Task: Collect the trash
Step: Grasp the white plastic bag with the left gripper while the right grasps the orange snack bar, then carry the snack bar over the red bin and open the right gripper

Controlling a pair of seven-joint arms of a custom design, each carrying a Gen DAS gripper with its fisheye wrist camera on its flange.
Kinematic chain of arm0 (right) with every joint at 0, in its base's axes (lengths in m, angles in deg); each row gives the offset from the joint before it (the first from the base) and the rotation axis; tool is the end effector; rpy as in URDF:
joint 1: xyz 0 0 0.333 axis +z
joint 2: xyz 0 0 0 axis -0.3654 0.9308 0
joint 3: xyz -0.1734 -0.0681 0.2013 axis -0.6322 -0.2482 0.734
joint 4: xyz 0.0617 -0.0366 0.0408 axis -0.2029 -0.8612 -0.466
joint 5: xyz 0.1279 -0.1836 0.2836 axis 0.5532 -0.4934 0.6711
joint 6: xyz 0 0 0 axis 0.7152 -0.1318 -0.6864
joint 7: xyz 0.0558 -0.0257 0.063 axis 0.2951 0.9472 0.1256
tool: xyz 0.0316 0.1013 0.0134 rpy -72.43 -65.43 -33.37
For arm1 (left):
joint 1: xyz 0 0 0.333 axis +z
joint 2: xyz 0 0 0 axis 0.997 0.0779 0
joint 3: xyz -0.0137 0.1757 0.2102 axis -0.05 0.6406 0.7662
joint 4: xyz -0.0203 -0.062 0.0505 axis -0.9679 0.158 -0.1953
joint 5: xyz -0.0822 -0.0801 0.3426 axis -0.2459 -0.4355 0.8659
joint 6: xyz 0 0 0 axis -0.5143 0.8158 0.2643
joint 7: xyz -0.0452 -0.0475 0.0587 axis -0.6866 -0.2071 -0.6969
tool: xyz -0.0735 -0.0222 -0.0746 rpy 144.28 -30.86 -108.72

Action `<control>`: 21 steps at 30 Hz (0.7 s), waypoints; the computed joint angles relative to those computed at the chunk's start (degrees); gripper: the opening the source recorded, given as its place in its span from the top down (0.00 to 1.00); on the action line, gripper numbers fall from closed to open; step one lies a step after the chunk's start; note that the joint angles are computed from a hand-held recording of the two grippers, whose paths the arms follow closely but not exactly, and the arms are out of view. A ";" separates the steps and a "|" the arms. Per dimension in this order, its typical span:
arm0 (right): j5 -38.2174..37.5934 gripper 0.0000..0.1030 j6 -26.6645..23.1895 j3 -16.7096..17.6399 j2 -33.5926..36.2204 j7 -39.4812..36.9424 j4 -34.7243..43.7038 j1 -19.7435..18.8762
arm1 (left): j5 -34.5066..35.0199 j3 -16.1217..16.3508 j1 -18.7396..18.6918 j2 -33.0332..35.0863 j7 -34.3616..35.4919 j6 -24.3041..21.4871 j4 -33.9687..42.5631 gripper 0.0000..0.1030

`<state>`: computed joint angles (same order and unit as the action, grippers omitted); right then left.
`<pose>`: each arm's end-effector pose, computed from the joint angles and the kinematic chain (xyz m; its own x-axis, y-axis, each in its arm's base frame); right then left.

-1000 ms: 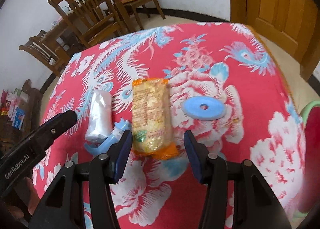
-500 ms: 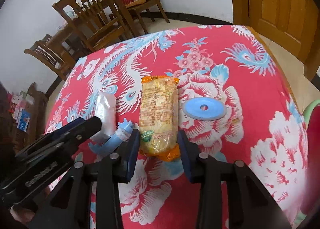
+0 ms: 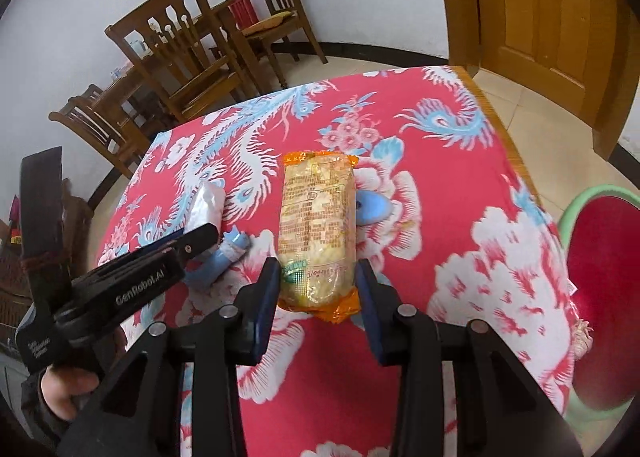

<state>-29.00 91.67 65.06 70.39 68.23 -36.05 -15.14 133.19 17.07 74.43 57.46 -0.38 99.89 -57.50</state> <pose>0.5692 0.2327 0.2816 0.4624 -0.8364 -0.2943 -0.7910 -0.2391 -0.5632 0.5057 -0.1725 0.2594 0.3717 -0.9002 0.2269 -0.7035 -0.4326 -0.5638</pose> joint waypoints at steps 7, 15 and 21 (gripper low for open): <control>2.96 0.60 1.96 1.50 -1.87 -2.62 -2.68 -1.88 | 5.68 -0.96 0.06 -3.43 -5.73 -1.92 -1.61 0.71; 10.94 0.60 2.43 2.81 -4.85 -9.01 -5.36 -3.74 | 8.31 -5.11 1.32 -8.30 -7.29 -4.45 -4.15 0.71; 19.90 0.61 2.51 1.47 -7.79 -15.72 -7.20 -3.42 | 8.33 -6.93 1.15 -9.73 -6.96 -4.69 -4.87 0.71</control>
<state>-9.10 94.17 66.52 62.60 52.51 -43.25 -18.56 141.52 10.14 75.57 47.73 -7.34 95.20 -62.37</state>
